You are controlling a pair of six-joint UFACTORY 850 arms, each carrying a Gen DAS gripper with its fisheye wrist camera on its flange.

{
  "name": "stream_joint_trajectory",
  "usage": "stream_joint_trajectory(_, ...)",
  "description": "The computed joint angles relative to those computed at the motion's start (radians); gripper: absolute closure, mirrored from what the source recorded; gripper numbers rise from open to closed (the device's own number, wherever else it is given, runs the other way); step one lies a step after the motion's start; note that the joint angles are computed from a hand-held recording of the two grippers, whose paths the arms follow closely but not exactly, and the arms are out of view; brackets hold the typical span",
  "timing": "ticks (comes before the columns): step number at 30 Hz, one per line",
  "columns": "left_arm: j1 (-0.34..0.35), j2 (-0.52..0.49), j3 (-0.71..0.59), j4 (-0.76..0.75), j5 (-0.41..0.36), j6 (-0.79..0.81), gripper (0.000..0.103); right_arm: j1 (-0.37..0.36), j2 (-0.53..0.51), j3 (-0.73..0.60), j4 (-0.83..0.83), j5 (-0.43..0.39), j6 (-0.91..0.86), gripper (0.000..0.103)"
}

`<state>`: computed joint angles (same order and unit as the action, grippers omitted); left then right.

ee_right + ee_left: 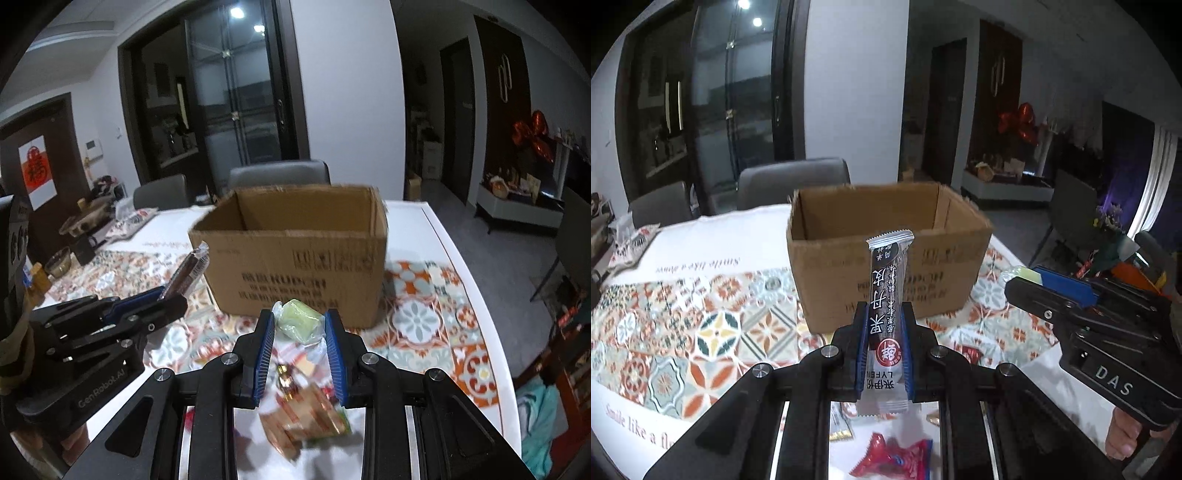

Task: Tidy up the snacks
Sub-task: 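Carry both snacks over the box and open both grippers to drop them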

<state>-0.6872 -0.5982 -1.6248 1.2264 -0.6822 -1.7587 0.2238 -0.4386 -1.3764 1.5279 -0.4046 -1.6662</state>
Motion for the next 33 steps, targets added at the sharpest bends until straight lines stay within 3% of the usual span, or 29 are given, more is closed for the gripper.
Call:
stream_joint_trajectory(12, 0.061, 0.000, -0.095, -0.042, 0.003, 0.189, 0.086, 0.030, -0.093, -0.227, -0.170, -0.030, 0.180, 0.074)
stream_joint_trajectory(20, 0.112, -0.073, -0.227, -0.169, 0.009, 0.399, 0.086, 0.048, -0.221, -0.452, -0.438, -0.071, 0.447, 0.074)
stream_joint_trajectory(23, 0.143, -0.109, -0.290, -0.293, 0.034, 0.512, 0.086, 0.056, -0.298, -0.580, -0.583, -0.108, 0.602, 0.074)
stream_joint_trajectory(33, 0.222, -0.271, -0.555, -0.635, -0.035, 0.832, 0.086, 0.070, -0.574, -1.039, -0.960, -0.349, 1.026, 0.074)
